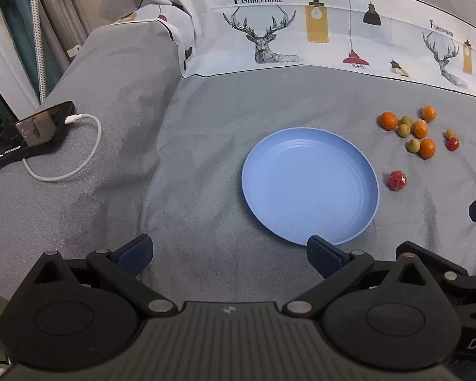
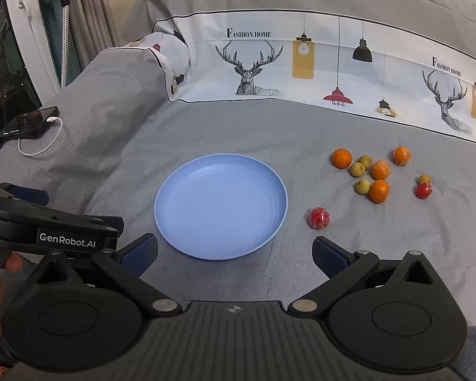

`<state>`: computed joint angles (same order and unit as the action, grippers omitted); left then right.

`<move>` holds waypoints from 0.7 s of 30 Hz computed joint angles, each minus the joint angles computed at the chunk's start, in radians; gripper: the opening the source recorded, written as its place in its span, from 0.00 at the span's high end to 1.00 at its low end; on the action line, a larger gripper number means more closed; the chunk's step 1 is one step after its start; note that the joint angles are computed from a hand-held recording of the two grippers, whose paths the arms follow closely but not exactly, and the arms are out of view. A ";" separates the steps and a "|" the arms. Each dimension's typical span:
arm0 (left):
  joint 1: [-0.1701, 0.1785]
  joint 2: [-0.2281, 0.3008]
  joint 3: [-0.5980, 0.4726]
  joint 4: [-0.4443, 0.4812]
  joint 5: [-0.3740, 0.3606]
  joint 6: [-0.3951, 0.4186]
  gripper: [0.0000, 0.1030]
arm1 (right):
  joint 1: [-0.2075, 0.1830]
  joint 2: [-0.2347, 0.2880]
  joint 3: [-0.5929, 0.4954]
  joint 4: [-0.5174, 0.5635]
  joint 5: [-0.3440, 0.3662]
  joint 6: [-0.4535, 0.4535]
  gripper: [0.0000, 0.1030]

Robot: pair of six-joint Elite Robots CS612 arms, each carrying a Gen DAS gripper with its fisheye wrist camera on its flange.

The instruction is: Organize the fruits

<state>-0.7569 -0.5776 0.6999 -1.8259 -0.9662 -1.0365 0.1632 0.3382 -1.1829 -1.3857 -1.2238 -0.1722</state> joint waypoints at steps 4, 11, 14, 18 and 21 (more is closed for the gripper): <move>0.001 -0.001 0.003 -0.005 -0.001 0.003 0.00 | 0.003 0.001 0.000 0.002 -0.004 0.003 0.00; 0.004 -0.006 0.014 -0.013 -0.007 0.000 0.00 | 0.007 0.003 0.002 -0.003 -0.016 -0.004 0.00; 0.005 -0.004 0.010 -0.007 -0.011 -0.003 0.00 | 0.007 0.004 0.002 -0.001 -0.019 0.001 0.00; 0.006 -0.003 0.007 -0.004 -0.014 -0.001 0.00 | 0.007 0.003 0.002 0.004 -0.023 0.006 0.00; 0.006 -0.003 0.007 -0.003 -0.015 -0.001 0.00 | 0.009 0.002 0.004 0.000 -0.033 0.008 0.00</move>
<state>-0.7511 -0.5810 0.7073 -1.8291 -0.9811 -1.0374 0.1723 0.3399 -1.1791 -1.3856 -1.2570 -0.1641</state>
